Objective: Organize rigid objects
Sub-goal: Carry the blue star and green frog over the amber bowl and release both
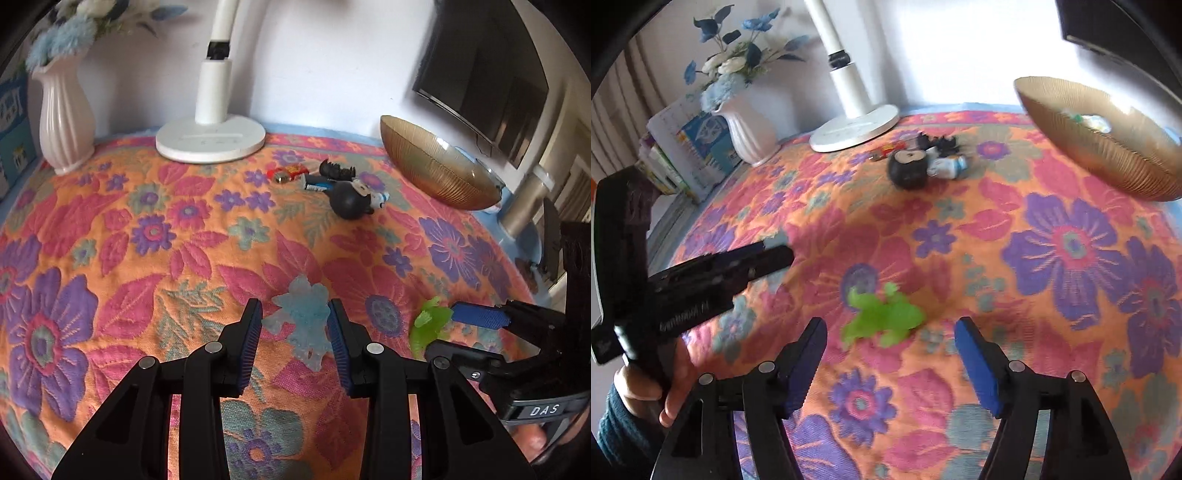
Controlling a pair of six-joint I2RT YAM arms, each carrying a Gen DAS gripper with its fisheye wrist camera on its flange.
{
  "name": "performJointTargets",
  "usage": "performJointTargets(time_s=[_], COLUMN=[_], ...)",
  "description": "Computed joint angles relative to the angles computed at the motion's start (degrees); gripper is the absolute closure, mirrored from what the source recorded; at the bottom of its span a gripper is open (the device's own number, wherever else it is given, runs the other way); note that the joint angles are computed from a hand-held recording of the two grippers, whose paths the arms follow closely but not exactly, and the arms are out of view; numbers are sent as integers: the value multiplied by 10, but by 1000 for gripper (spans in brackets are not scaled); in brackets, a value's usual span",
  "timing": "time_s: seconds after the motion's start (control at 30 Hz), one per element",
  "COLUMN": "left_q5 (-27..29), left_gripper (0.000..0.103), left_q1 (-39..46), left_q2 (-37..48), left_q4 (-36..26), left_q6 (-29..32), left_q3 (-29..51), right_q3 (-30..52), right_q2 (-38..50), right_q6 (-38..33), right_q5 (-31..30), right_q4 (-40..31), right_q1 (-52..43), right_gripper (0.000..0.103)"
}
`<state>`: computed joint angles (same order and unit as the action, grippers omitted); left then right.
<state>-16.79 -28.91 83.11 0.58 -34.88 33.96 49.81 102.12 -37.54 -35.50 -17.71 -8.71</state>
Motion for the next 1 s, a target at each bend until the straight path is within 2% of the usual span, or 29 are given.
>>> performJointTargets(time_s=[0.13,0.23,0.33,0.47,0.53,0.63,0.73,0.8,0.9,1.0], left_q5=[-18,-16,-30,-24,-50,-46,12,33,65,84], left_gripper=[70,70,70,70,70,70,70,70,70,70], left_q1=[-5,1,-2,3,-5,-5,9,6,-1,-8], left_q2=[-1,-1,-14,-45,-32,21,125,193,291,371], left_q4=[-2,-4,-14,-56,-104,-145,-185,-213,-249,-282], left_q6=[-5,-8,-18,1,45,96,119,124,129,128], left_q3=[0,0,1,49,138,272,450,546,665,754], right_q3=[-27,-48,-66,-21,25,148,320,415,525,581], right_q2=[-19,-30,-44,-76,-86,-65,6,58,133,182], right_q6=[23,38,41,23,33,74,151,183,211,216], right_q5=[26,60,62,15,-6,-35,-21,-1,25,47], right_q4=[43,85,108,48,27,-22,-90,-134,-188,-213], right_q1=[22,47,53,-3,-37,-89,-118,-124,-125,-122], right_gripper=[36,58,58,58,58,58,58,58,58,58])
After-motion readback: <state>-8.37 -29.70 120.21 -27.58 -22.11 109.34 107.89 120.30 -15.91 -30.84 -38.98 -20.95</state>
